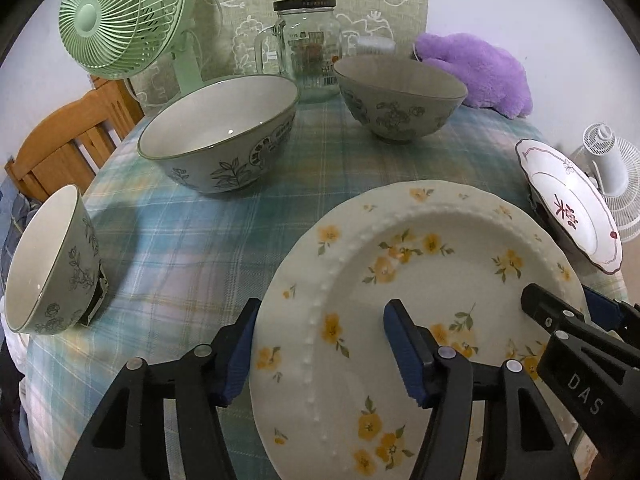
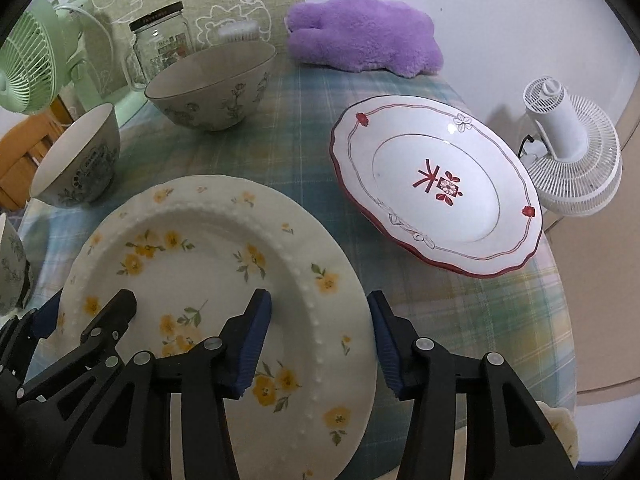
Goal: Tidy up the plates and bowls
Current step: 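Grip the rim of the dotted-rim yellow-flower plate with both grippers, then lift the dotted-rim plate with both grippers and lower it onto the scalloped plate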
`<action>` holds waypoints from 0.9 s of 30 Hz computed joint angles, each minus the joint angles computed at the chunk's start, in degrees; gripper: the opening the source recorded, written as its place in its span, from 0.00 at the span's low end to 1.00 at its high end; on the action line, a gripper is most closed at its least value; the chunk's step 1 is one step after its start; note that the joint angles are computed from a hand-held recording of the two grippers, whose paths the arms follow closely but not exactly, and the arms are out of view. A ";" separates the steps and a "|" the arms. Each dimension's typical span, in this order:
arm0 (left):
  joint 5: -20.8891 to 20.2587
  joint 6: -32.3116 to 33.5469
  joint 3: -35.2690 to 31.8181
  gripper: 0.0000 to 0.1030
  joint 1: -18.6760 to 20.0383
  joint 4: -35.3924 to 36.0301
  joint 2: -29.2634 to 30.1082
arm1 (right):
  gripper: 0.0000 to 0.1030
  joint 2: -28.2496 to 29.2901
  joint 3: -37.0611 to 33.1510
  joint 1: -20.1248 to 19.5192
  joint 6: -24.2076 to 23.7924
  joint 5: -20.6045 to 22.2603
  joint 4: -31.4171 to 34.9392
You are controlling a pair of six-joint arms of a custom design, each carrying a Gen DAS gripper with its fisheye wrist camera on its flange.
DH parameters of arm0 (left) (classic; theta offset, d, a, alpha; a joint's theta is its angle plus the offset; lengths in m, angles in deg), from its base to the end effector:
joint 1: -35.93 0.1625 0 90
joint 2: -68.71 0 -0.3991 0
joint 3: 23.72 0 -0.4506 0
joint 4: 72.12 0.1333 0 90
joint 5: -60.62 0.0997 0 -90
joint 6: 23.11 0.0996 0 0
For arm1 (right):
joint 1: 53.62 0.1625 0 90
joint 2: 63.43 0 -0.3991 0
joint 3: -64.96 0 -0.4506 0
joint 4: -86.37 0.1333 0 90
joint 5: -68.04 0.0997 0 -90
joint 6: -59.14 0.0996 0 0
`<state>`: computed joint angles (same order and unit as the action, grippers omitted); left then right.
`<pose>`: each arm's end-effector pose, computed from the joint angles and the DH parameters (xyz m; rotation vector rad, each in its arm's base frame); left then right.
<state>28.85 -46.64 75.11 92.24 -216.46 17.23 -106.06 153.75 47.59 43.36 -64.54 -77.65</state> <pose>-0.1843 -0.6694 0.1034 0.1205 2.2031 -0.7063 0.2062 -0.7015 0.0895 0.3248 -2.3184 0.5413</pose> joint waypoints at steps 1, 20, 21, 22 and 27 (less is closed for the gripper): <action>-0.28 0.09 -0.01 0.62 0.10 -0.01 -0.13 | 0.51 0.14 -0.14 0.14 0.09 -0.44 0.08; 0.36 -9.95 5.78 0.61 -1.53 9.28 -8.27 | 0.52 -0.76 2.52 3.88 0.26 -2.21 -0.40; 0.17 -10.01 6.29 0.61 -1.70 9.20 -8.83 | 0.52 -0.94 2.77 4.16 0.33 -2.37 -0.59; -0.11 -10.03 6.83 0.61 -1.89 9.18 -9.46 | 0.52 -1.19 2.91 4.41 0.70 -2.80 0.14; -0.58 -11.07 9.36 0.60 -3.02 9.62 -12.21 | 0.52 -2.77 5.08 5.69 2.88 -3.88 0.75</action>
